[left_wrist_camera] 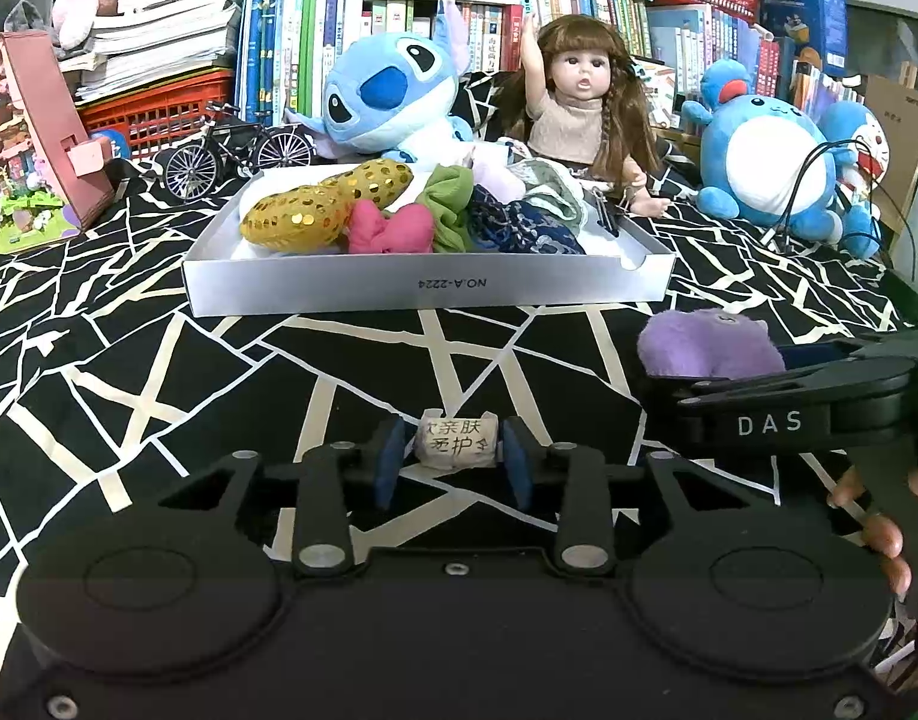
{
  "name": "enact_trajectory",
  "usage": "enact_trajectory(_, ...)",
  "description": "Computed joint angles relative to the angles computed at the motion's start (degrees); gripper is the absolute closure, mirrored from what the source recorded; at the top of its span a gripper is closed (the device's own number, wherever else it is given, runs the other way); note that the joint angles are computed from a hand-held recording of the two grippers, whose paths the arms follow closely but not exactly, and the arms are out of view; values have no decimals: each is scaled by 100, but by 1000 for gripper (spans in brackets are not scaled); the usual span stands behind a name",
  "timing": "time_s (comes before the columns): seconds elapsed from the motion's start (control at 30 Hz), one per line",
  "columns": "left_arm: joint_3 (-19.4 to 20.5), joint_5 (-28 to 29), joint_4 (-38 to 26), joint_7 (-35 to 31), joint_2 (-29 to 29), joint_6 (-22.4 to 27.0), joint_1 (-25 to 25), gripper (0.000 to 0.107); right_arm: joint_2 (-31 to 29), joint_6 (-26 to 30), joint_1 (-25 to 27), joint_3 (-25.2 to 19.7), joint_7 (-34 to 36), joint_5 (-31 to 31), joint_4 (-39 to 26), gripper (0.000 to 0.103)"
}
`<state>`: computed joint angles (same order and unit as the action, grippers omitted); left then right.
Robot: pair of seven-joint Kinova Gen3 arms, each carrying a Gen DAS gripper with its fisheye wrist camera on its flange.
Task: Organize soft objects
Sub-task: 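Lift the tag with the left gripper while the right lifts the purple toy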
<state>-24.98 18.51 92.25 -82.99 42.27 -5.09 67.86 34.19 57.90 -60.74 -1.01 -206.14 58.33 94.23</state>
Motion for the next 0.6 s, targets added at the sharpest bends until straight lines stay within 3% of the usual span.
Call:
enact_trajectory(0.2, -197, 15, -75, 62, 71, 88, 139, 70, -11, -30, 14, -3, 2, -2, 13, 0)
enact_trajectory(0.47, -145, -101, -89, 169, 66, 90, 90, 71, 110, 171, -101, 46, -189, 33, -90, 0)
enact_trajectory(0.6, -147, -119, -105, 209, 76, 90, 76, 78, 110, 181, -114, 43, -264, 77, -75, 0)
